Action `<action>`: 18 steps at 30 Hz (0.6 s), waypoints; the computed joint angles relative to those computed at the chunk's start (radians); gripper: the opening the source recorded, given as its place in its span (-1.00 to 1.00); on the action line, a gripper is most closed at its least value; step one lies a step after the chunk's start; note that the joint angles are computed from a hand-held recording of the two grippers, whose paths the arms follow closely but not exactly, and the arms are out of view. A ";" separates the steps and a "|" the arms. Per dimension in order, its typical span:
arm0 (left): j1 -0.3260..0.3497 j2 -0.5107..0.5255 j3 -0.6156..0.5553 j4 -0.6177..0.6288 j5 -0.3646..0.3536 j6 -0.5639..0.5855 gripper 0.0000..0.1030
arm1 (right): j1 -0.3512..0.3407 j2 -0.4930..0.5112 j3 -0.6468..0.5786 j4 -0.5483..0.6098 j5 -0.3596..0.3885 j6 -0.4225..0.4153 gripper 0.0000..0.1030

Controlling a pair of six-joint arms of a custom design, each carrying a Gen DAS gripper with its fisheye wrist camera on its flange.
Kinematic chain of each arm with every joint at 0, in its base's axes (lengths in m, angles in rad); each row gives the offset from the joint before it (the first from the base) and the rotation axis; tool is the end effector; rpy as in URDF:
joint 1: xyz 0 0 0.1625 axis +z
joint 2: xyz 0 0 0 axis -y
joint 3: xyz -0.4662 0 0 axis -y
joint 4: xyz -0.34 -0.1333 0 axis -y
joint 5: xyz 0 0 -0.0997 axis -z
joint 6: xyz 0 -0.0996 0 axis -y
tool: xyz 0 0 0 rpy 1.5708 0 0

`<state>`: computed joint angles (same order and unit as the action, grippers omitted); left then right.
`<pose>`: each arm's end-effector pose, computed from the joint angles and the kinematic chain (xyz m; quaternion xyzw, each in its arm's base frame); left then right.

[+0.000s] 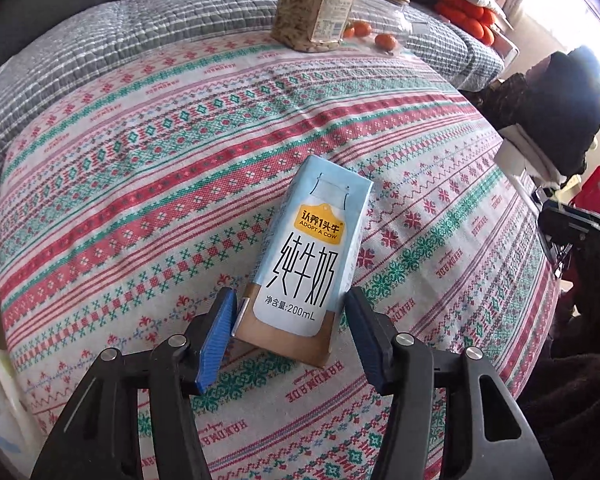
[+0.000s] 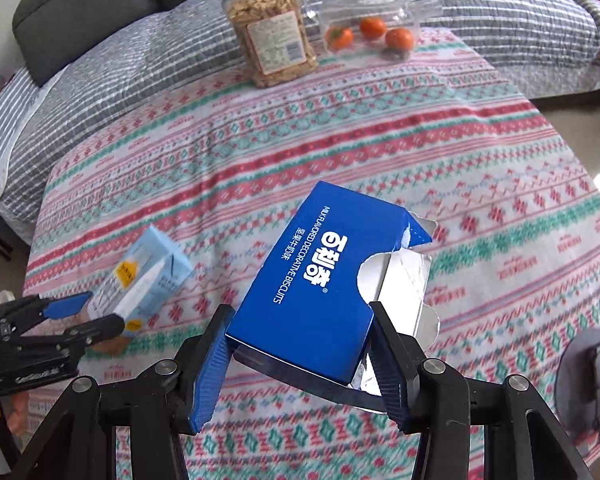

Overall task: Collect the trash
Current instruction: 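Lift the blue biscuit box with the right tool while the left tool lifts the milk carton, then carry both over the white bin and open both tools to drop them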

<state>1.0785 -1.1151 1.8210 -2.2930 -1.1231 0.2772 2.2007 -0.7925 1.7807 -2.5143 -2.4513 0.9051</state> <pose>-0.1116 -0.5813 0.2724 0.3643 0.9044 -0.0317 0.2198 0.4057 -0.4606 0.1428 -0.1146 -0.8972 0.2813 0.3207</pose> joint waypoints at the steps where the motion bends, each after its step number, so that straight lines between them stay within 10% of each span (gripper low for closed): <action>1: 0.000 -0.008 0.004 -0.002 -0.003 -0.007 0.10 | 0.005 0.004 -0.004 0.018 -0.001 0.013 0.10; 18: 0.100 -0.180 -0.077 0.025 -0.021 -0.105 0.02 | 0.046 0.118 -0.118 0.020 0.039 -0.044 0.10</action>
